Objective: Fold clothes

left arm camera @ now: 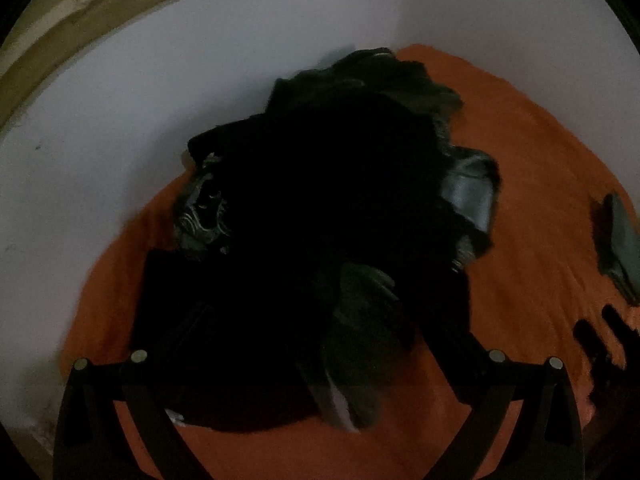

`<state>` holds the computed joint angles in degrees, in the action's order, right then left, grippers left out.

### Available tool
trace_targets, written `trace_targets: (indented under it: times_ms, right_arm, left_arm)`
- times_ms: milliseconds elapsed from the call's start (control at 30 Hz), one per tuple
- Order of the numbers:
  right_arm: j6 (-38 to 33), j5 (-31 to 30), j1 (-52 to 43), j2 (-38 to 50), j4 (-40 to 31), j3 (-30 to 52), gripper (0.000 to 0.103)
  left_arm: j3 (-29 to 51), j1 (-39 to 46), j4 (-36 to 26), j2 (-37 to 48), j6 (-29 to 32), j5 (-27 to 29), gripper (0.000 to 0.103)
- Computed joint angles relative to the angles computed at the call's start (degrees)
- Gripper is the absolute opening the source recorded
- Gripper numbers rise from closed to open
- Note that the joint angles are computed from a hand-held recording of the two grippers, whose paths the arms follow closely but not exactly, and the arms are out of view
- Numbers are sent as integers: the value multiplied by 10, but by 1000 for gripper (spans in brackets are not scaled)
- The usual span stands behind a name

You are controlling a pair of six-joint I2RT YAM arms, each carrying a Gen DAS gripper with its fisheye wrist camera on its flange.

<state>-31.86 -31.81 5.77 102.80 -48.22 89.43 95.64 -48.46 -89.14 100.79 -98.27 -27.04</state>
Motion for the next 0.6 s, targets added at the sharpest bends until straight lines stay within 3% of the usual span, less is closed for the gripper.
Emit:
trace_targets:
  times_ms: [267, 467, 600]
  right_arm:
    - [42, -3, 90, 53, 107, -60, 95]
    - [71, 11, 178, 53, 202, -121, 95]
    - [120, 17, 225, 60, 227, -124, 95]
  left_arm:
    - [-145, 96, 109, -81, 110, 6, 102]
    - [-231, 136, 152, -134, 117, 24, 102]
    - [-279, 152, 173, -167, 110, 37, 102]
